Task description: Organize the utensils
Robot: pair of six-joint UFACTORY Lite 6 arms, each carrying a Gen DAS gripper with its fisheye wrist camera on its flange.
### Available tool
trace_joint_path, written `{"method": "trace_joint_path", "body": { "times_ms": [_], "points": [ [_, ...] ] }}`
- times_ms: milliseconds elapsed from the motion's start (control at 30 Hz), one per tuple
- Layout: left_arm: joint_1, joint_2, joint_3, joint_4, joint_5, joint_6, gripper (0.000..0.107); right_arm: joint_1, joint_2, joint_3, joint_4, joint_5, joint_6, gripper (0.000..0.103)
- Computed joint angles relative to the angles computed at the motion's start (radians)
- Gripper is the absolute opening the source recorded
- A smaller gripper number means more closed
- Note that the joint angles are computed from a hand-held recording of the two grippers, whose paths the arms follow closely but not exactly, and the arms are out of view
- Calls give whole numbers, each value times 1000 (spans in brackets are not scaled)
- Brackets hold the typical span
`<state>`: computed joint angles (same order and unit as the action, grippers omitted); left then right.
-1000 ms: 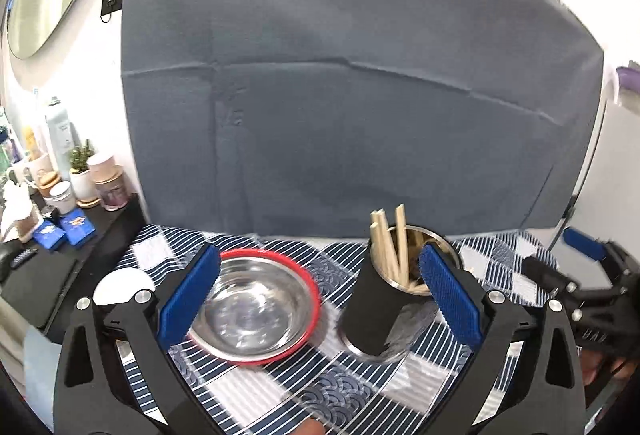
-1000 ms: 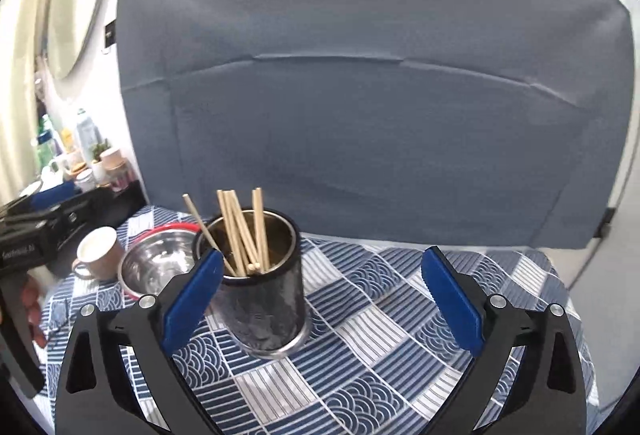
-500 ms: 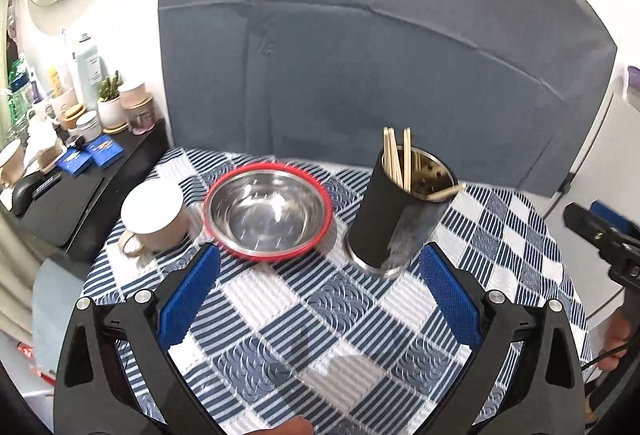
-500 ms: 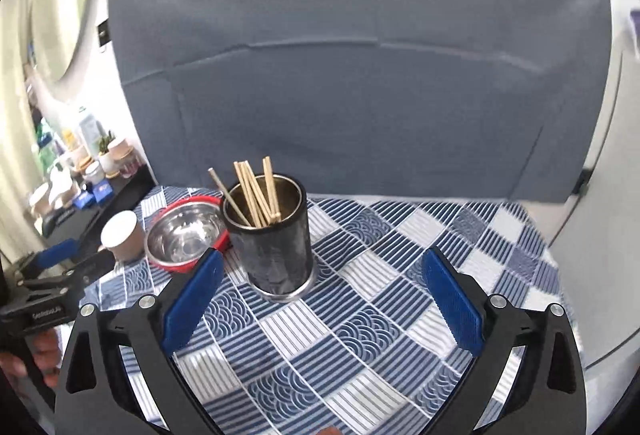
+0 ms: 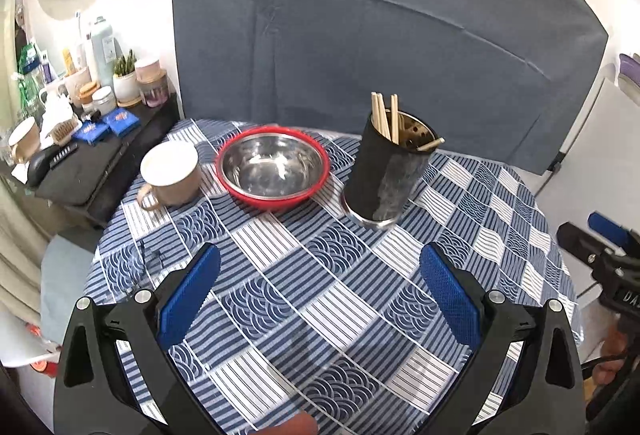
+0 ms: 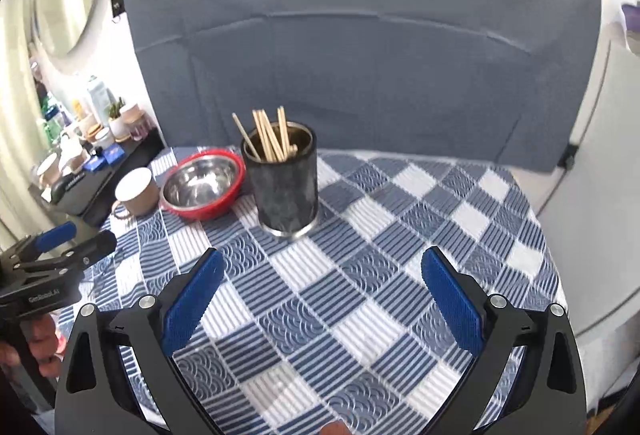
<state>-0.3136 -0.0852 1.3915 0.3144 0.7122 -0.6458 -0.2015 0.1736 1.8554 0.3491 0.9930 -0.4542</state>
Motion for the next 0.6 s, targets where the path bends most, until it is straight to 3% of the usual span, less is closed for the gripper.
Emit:
{"method": "trace_joint_path", "body": {
  "times_ms": [300,600],
  "points": [
    [-56,8,6,-13,32,-5,97,-4,-104,-162,29,-10,-3,95],
    [-90,48,48,38,58,-45,97,-7,-88,-161,10,-23,27,95]
  ]
}}
